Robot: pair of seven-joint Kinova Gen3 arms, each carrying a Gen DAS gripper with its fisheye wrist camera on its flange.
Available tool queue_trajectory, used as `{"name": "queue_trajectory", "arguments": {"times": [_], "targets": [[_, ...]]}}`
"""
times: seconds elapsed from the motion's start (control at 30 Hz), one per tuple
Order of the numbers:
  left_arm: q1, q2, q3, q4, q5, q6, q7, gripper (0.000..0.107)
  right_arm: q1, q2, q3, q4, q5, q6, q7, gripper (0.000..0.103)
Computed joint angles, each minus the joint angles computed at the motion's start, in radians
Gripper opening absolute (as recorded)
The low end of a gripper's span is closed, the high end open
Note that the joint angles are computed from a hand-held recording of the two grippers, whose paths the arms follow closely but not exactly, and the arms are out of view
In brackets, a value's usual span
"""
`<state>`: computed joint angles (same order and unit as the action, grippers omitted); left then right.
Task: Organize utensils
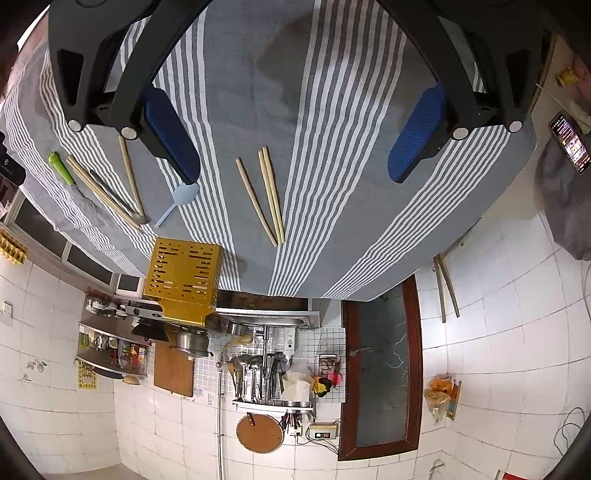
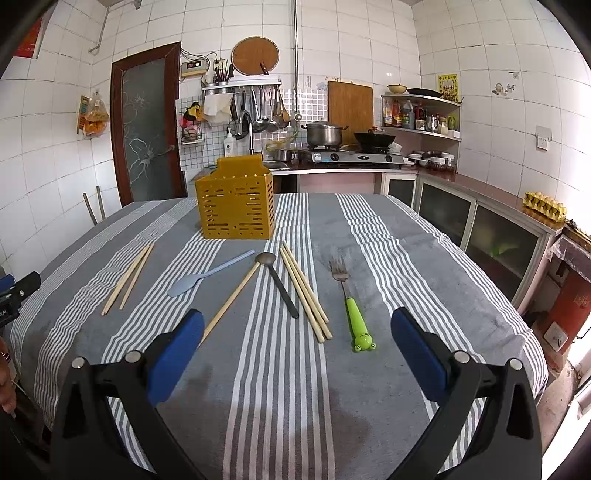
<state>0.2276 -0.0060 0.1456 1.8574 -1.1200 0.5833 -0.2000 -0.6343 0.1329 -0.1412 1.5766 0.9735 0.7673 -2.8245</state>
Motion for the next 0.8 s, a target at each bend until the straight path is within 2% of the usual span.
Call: {"name": "queue_trajectory", "arguments": {"times": [0.8], "targets": [[-0.014, -0.017, 0.012, 0.014, -0.043, 0.009, 0.052, 0.098, -0.012, 0.012, 0.008, 0.003, 0.036, 0.004, -0.040, 0.099]]}}
